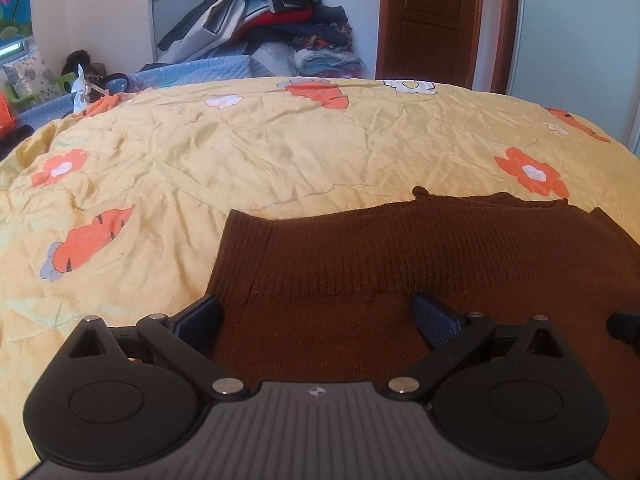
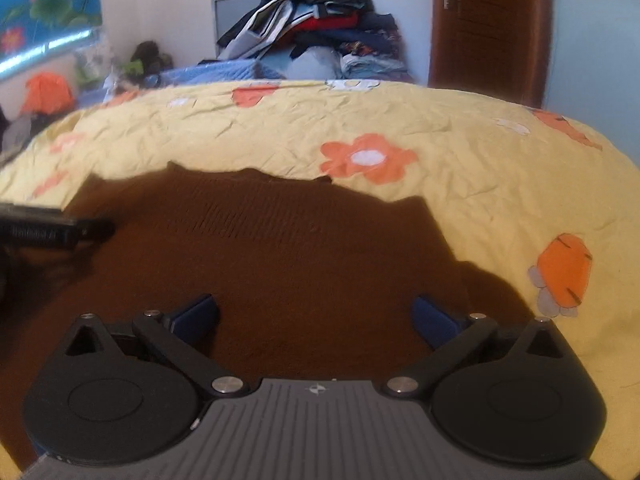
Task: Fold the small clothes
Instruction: 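Open both tools and withdraw them above the folded sweater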
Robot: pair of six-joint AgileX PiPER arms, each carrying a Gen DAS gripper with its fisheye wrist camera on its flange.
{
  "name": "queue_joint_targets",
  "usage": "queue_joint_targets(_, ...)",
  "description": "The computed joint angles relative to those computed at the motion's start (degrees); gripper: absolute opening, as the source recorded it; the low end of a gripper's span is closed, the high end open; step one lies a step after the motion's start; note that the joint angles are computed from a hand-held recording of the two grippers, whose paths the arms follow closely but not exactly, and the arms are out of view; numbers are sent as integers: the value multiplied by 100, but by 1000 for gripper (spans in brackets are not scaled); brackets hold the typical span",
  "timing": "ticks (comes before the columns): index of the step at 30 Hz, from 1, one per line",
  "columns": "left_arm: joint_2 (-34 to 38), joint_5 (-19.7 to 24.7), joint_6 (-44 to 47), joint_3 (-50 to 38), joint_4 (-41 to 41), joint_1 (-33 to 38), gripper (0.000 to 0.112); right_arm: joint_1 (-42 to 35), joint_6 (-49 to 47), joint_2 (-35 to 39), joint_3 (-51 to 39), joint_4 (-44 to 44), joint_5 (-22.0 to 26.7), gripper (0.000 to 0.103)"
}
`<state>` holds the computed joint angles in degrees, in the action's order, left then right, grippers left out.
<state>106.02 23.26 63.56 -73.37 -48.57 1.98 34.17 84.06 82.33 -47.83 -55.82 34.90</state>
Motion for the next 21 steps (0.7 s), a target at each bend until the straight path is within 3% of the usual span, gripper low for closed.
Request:
queue_joint_targets(2,-362,-337,-624,333,597,-130,102,151,-529,94,-317,405,502,103)
queue_joint_targets(4,-945,169,-353,714,276,47,102,551,-534,97,-691,646,1287,103)
queue_joint_targets(5,-1253,558,126,978,-198,214,102,779,-312,-40,-671,582,1381,103)
queue_joint_targets(7,-1753,882,815,1563,-607,336,103,1191,164,-271,-449,322,1257,103)
queue_joint_targets(8,-1916,815,927,1830,-492,248,102,1314,162,-250,-445,391,1232,103)
queue_joint_targets(10,-2021,254,1836,2451,-951,115,101,1591,244,-22,-329,353,1339,103)
queue_joint_targets(13,-2079,439,3156,2779,-2134,407,102,1880,964,-202,237,-395,1252,103)
queue_joint_targets(17,-1987,505,3290,2703,-2224,448,103,1727,128,-246,-305,531,1575,103)
queue_joint_targets(21,-1990,554,3379,2747,-2396,508,103,2003,679,-341,-66,306,1795,103)
